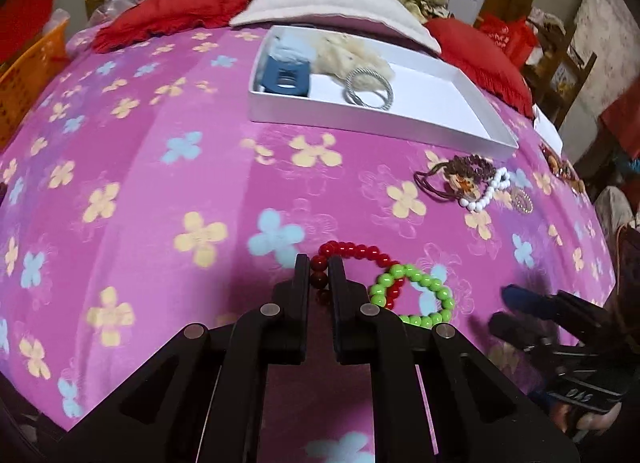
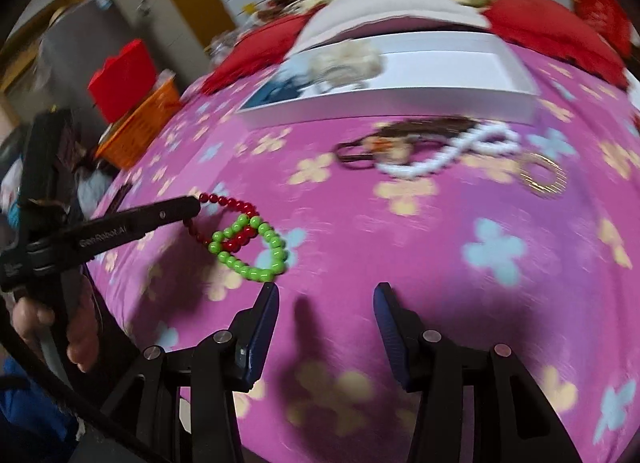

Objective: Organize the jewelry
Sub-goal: 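Lift the beaded bracelet off the cover with the left tool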

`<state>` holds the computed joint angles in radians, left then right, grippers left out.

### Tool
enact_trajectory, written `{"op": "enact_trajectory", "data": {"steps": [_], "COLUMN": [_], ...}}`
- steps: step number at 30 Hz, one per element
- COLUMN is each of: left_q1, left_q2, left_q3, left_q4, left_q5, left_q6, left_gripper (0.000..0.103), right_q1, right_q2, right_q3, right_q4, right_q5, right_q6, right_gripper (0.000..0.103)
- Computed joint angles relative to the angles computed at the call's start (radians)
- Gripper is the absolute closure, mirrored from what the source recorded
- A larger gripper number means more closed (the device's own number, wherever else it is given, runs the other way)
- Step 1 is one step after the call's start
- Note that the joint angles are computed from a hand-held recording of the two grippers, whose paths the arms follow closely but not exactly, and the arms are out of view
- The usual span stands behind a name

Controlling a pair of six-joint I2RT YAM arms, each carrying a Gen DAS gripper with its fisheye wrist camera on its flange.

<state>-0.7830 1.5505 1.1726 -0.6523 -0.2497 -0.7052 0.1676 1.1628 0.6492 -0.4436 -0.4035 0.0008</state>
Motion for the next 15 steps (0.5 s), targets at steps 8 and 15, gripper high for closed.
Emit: {"op": "enact_trajectory", "data": {"steps": [8,15], "left_q1": [-0.003,0.016], "left_q2": [-0.038,-0.072], "left_q3": [-0.044,-0.073], "left_q4": [0.022,0.041], "left_q5": [0.002,0.003], "left_q6": [-0.010,-0.008], "left_gripper": [0.095,0.095], "right_q1": [0.183,0.285], "right_q2": [0.139,0.173], "right_q3": [0.073,0.098], "right_q4": [0.104,0.116], "right_q5": [0.121,0.228], "right_q6": [0.009,0.001], "right_gripper": [0.056,0.094]}}
